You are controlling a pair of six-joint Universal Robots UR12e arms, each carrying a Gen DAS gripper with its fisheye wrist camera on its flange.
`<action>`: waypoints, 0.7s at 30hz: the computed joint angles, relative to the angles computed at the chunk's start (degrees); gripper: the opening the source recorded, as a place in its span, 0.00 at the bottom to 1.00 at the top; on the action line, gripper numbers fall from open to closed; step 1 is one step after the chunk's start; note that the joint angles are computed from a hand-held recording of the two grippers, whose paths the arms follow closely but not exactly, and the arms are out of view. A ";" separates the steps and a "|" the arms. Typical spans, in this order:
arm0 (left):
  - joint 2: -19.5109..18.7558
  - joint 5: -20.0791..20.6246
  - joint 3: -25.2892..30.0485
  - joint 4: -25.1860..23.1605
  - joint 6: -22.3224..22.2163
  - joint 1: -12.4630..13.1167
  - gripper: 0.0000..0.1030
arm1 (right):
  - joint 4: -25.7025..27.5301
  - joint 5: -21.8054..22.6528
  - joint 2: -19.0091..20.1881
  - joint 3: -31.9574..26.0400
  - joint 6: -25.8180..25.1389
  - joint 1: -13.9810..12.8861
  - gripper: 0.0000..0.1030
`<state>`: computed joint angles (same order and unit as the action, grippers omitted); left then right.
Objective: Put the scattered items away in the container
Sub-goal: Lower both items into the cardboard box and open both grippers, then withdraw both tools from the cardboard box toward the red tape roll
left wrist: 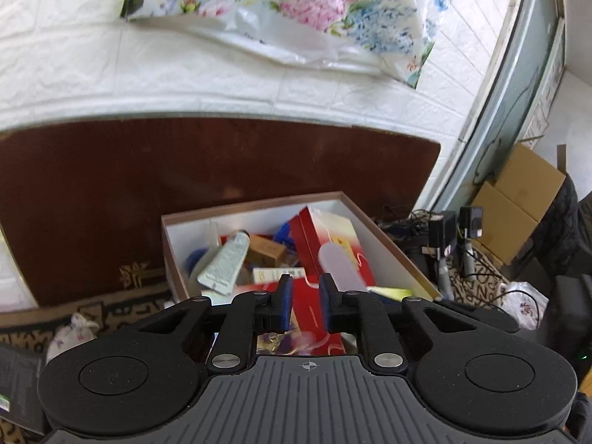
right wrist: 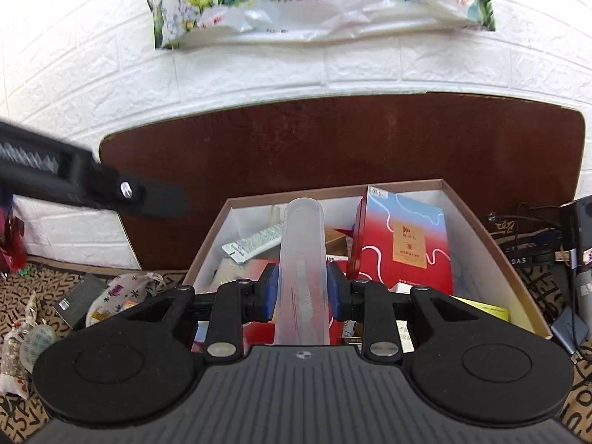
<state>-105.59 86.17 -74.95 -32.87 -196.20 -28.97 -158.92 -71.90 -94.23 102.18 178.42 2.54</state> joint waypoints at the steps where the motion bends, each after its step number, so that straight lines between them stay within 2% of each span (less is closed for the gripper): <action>1: -0.26 0.02 0.27 -0.09 0.07 0.04 0.30 | 0.16 -0.15 0.31 -0.21 0.06 0.20 0.30; 4: -1.25 -0.07 0.88 -1.71 -0.50 0.29 0.31 | 0.50 -0.73 1.22 -0.81 0.43 0.74 0.30; 6: -1.55 -1.26 0.63 -3.39 -0.66 0.64 0.42 | -0.03 -1.29 1.67 -0.87 0.96 0.91 0.31; 7: -1.60 -1.96 0.30 -3.73 -0.33 0.81 0.59 | -0.53 -1.63 1.82 -0.75 1.17 0.97 0.37; 8: -1.63 -1.99 -0.01 -3.92 0.31 0.81 0.78 | -1.01 -1.50 1.87 -0.57 1.04 0.89 0.48; 9: -1.68 -0.93 -0.27 -3.75 1.11 0.59 0.82 | -1.36 -1.91 1.88 -0.42 1.00 0.93 0.67; 11: -1.69 3.19 -1.22 -1.37 2.58 -0.18 0.94 | -3.03 -4.52 1.85 0.08 0.89 1.35 0.69; 14: -1.47 3.25 -2.21 0.47 3.17 -0.13 0.98 | -1.98 -3.74 1.63 0.18 1.13 0.89 0.73; 15: -1.36 2.40 -2.38 0.36 2.81 0.04 0.98 | -1.51 -3.46 1.52 0.22 1.11 0.77 0.81; 16: -1.27 1.91 -2.53 0.24 2.28 0.14 0.99 | -1.36 -3.66 1.43 0.31 0.82 0.82 0.85; 21: -0.87 1.56 -2.90 -0.71 0.73 0.17 1.00 | -0.98 -4.66 0.84 0.65 -1.67 1.46 0.89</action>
